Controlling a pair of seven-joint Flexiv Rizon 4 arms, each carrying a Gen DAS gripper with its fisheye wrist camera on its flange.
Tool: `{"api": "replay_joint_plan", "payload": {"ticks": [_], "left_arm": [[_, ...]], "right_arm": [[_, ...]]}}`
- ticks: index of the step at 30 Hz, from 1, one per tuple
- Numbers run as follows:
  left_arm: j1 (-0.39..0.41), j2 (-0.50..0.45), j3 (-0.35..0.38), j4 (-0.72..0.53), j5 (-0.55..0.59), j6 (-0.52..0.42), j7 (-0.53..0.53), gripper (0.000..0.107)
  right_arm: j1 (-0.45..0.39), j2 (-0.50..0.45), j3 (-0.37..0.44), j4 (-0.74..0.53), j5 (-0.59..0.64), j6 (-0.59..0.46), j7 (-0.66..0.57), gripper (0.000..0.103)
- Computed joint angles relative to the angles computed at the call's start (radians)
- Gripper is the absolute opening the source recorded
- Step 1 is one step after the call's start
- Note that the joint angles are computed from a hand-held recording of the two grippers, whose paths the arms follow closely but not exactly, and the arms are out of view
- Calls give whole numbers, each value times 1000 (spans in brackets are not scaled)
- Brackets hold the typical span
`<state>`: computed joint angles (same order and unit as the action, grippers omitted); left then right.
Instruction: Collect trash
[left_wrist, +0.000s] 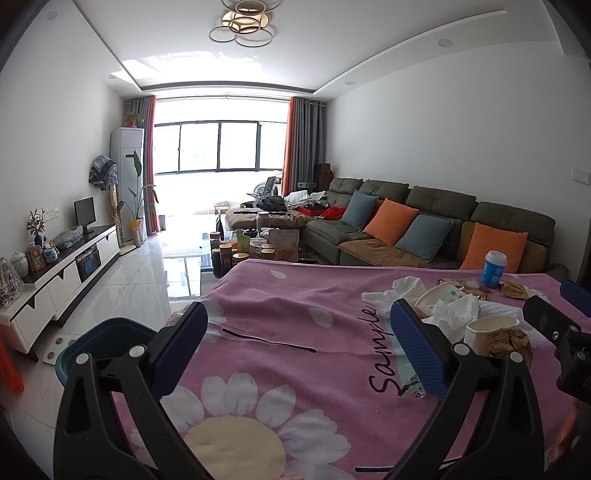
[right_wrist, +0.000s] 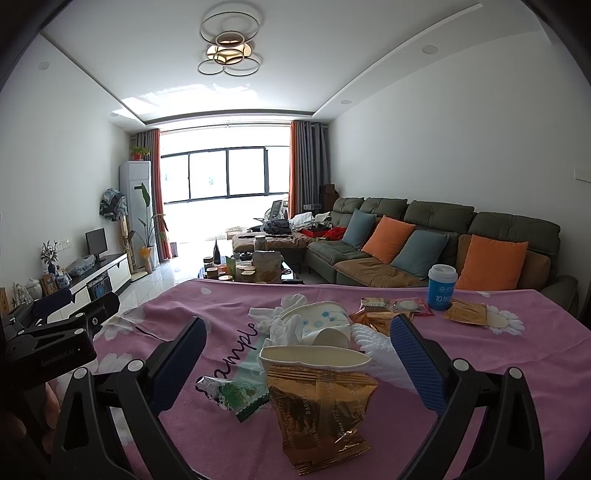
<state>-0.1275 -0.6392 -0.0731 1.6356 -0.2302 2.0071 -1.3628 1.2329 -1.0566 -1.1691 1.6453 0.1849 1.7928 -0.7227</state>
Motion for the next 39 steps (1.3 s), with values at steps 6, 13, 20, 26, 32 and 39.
{"api": "replay_joint_plan", "payload": {"ticks": [6,13,20,26,32,39], "left_arm": [[1,1,-2,-1,3,-1,-2,98],[5,-3,-9,-4,10,-4,-5,98],[38,-4,-49,-1,52,-14,-16,98],[129,-17,-164,-19,151,-77,-24,98],[278,-70,-392,-52,246,-217,59,98],[324,-143,-516,-89,190,-357,218,95]], "right_arm": [[-2,4,3,1,0,1,-2,96],[-8,12,15,2,-1,2,-5,96],[-21,25,37,0,-6,5,-10,96],[-71,82,123,4,-23,6,-30,96],[-144,159,257,23,-64,4,-64,96],[-204,206,364,37,-101,4,-93,86]]}}
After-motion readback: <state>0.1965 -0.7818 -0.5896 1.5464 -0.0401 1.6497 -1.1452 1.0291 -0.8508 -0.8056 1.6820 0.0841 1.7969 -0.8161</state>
